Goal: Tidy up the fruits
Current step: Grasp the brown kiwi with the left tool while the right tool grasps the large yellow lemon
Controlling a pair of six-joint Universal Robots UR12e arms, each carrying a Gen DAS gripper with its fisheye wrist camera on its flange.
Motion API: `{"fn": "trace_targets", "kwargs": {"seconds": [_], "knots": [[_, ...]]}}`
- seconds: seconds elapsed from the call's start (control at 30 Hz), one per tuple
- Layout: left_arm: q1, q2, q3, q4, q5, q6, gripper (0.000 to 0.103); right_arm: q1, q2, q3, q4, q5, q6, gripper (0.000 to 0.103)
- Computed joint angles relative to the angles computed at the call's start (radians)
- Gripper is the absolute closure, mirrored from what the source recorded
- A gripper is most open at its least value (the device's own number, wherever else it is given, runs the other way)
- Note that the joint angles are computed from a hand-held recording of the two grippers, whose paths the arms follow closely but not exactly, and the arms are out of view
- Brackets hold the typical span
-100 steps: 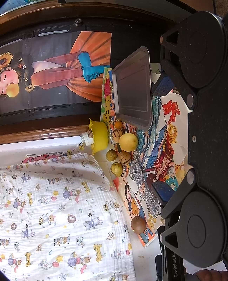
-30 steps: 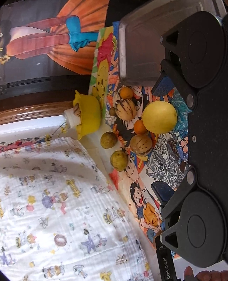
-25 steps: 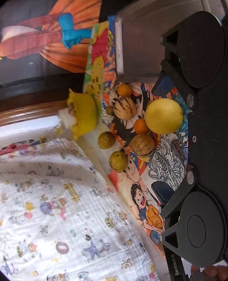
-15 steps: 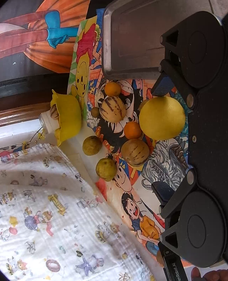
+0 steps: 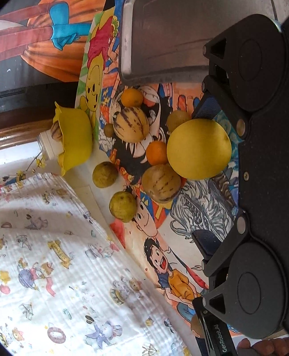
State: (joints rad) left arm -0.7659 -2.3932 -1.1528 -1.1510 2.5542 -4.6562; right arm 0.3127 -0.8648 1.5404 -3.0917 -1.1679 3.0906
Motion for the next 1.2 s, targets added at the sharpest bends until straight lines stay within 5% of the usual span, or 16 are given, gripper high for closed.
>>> {"fn": "trace_targets", "kwargs": {"seconds": [0.47,0.67,0.87,1.2], "knots": [[0.000,-0.020,0.046,-0.156,0.035,-0.064,0.023,0.014,0.006,0.000,-0.008,-0.031,-0.027,0.016],[-0.006,-0.033,0.055,-0.100,0.041,0.024,0.037,0.024,0.004,0.005,-0.008,-0.033,-0.062,0.026],[-0.011,-0.049,0.084,-0.113,0.043,0.066,0.038,0.030,0.001,0.010,-0.010,-0.036,-0.089,0.045],[-0.017,-0.050,0.101,-0.156,0.021,0.073,0.038,0.026,-0.010,0.024,-0.003,-0.025,-0.095,0.045]]}}
